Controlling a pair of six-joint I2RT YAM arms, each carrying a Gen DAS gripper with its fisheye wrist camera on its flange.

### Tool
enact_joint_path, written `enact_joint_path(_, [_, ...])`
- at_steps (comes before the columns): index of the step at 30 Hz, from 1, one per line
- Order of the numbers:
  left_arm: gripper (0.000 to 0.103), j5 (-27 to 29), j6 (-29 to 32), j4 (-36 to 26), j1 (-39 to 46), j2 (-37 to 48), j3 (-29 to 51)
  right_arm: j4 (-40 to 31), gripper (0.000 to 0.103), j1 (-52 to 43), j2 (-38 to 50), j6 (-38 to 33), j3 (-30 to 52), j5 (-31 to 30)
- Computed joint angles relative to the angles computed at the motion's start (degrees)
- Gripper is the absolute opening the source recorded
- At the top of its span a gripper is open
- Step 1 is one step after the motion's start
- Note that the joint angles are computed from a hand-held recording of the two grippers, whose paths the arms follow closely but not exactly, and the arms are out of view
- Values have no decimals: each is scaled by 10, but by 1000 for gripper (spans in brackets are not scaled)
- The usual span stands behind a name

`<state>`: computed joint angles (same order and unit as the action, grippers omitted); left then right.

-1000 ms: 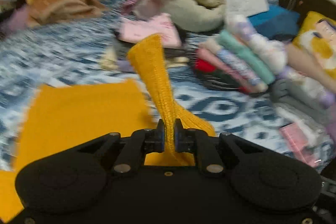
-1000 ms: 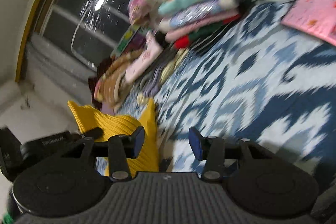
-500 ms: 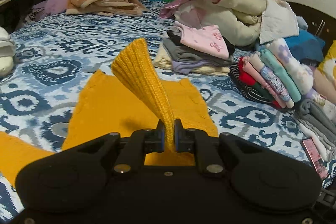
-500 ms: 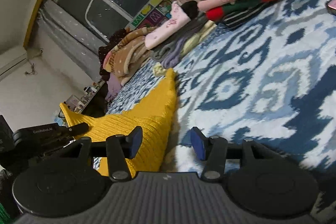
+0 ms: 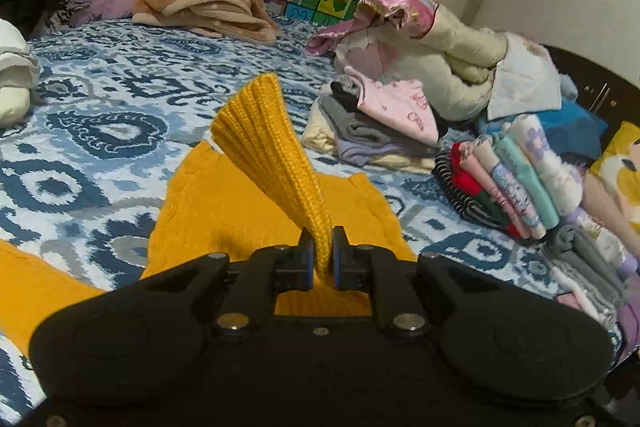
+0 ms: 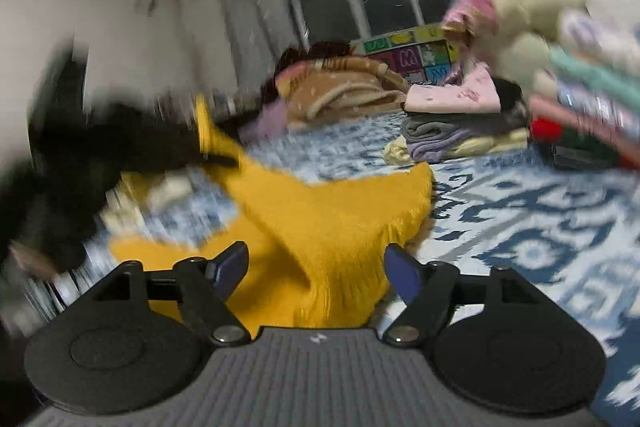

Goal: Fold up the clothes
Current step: 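Lift the sleeve with the left tool and fold it across the sweater body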

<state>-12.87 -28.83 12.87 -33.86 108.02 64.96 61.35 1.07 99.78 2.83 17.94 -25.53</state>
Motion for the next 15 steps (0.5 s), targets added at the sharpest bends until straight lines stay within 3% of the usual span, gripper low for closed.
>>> enact_joint_path(2, [7, 2, 1, 12, 2, -11, -13, -43, 75, 38, -4, -39, 9, 71])
enact_joint_path(4, [7, 1, 7, 22, 6, -24, -27, -65, 71, 49, -5, -47, 17, 95])
enact_joint_path(5, [7, 0, 9, 25, 10, -32, -33, -69, 63, 53, -5, -48, 18, 101])
enact_joint_path(9, [7, 9, 4, 33, 28, -50, -56, -41, 47, 65, 4, -53, 15, 108])
enact_joint_path(11, [7, 11, 6, 34, 32, -53, -62, -23, 32, 76, 14, -75, 16, 111])
enact_joint_path(13, [7, 7, 10, 31, 35, -55, -67, -28, 24, 81, 13, -91, 17, 104])
enact_joint_path(15, [7, 4, 13, 27, 39, -58, -74, -45, 22, 84, 12, -104, 22, 96])
